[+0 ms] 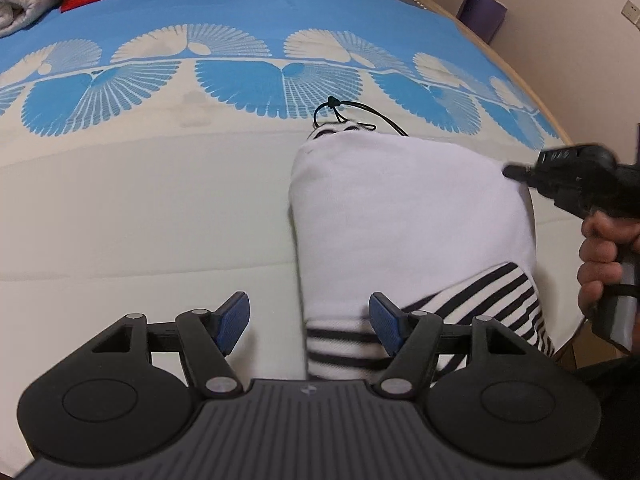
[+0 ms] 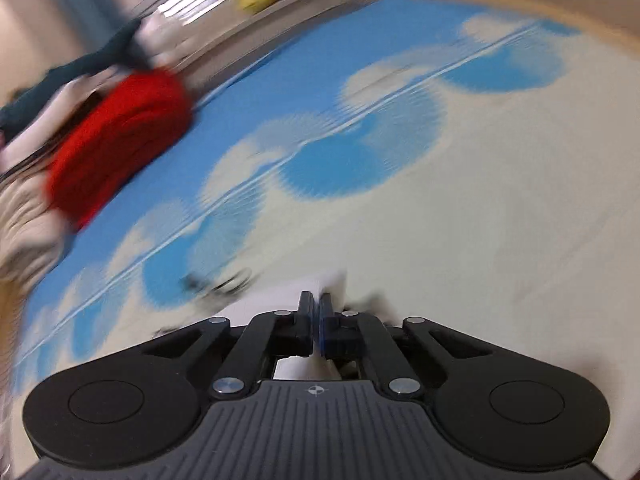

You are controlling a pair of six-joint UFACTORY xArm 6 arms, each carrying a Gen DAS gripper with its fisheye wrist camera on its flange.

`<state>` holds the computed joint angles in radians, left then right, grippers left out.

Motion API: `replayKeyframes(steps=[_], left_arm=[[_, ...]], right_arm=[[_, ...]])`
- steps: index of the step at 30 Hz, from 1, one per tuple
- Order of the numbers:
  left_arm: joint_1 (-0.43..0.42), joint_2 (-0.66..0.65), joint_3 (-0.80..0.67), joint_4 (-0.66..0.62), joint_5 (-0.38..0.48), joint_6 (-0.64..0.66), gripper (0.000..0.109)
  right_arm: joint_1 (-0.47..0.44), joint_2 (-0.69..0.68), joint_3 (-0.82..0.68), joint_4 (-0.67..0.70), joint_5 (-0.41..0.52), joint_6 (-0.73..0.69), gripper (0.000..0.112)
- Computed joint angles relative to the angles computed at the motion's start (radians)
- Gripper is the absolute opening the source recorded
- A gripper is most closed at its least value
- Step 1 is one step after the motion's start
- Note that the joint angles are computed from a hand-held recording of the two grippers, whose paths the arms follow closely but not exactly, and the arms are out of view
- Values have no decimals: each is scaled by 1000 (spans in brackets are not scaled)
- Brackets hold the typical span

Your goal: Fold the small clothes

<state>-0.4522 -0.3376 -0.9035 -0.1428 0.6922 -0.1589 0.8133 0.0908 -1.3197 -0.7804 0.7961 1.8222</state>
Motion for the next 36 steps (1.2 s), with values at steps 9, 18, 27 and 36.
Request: replayKeyframes(steps=[9, 18, 27, 36], left_arm=[[-5, 7, -3, -2, -2, -4, 71], [-2, 9, -16, -47, -3, -29, 71], [59, 150, -203, -232, 74, 97, 85], [116, 367, -276, -506, 157, 96, 91]], right_arm=[[58, 19, -74, 51, 228, -124, 27], [23, -101, 177, 459, -169, -606, 30], [21, -180, 220, 354, -57, -449, 65], [-17, -68, 168, 556, -57, -525, 87]])
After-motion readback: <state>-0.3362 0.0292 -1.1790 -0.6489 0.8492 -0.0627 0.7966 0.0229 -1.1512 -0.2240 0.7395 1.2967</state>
